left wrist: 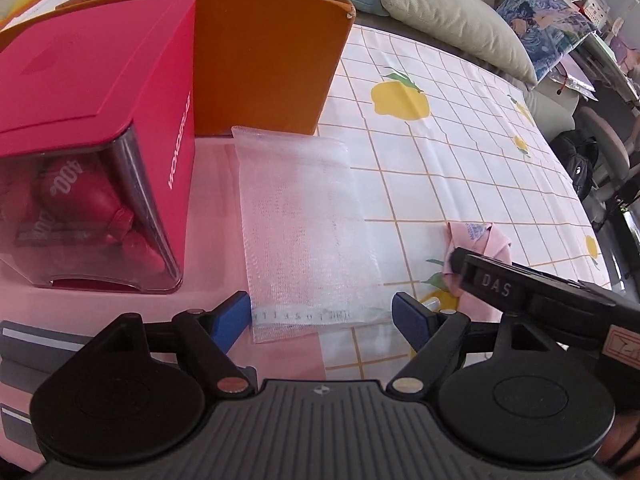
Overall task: Organize soft objects
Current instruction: 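Grasp the white mesh sheet with the left tool while the right tool holds the cloth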
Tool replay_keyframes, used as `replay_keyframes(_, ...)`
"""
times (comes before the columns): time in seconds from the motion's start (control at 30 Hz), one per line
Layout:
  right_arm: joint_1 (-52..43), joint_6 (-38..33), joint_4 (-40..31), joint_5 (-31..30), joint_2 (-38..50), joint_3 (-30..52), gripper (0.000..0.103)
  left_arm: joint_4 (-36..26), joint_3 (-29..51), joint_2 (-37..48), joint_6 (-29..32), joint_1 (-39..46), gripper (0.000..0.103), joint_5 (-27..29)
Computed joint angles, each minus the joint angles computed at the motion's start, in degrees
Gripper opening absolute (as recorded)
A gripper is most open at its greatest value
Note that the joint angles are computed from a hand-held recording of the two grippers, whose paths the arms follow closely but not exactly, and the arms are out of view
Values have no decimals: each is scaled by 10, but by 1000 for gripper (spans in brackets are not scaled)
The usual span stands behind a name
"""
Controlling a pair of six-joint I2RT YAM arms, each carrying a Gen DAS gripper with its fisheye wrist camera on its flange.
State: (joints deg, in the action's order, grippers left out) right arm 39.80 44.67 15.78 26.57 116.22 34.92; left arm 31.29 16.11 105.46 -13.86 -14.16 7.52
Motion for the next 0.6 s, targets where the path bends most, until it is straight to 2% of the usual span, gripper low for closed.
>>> replay_keyframes(0.03,-2,-4,16,-9,-3,-8,33,3,-2,0,7,-7,88,-9)
replay_keyframes(0.1,-10,-9,60,-40,-12,-30,15,18,-10,1,28,-23,72,-30)
replay_keyframes(0.23,-11,-9,87,-60,-15,-40,11,68,-30,14,72,-40,51,-58)
replay_keyframes(0.3,-11,-5,91,-64,-15,-42,11,83,-34,19,93,-50,30,-66)
replay_keyframes(0.33,-12,-3,90,-66,-15,-42,11,85,-36,19,103,-50,23,-57)
replay_keyframes(0.37,-13,-1,92,-67,-15,-43,11,81,-36,16,112,-47,8,-43)
replay_keyframes(0.4,-14,0,95,-67,-16,-45,11,77,-37,13,118,-46,5,-34)
replay_keyframes(0.6,-14,-4,136,-70,-32,-72,11,57,-71,-47,153,-18,4,-3)
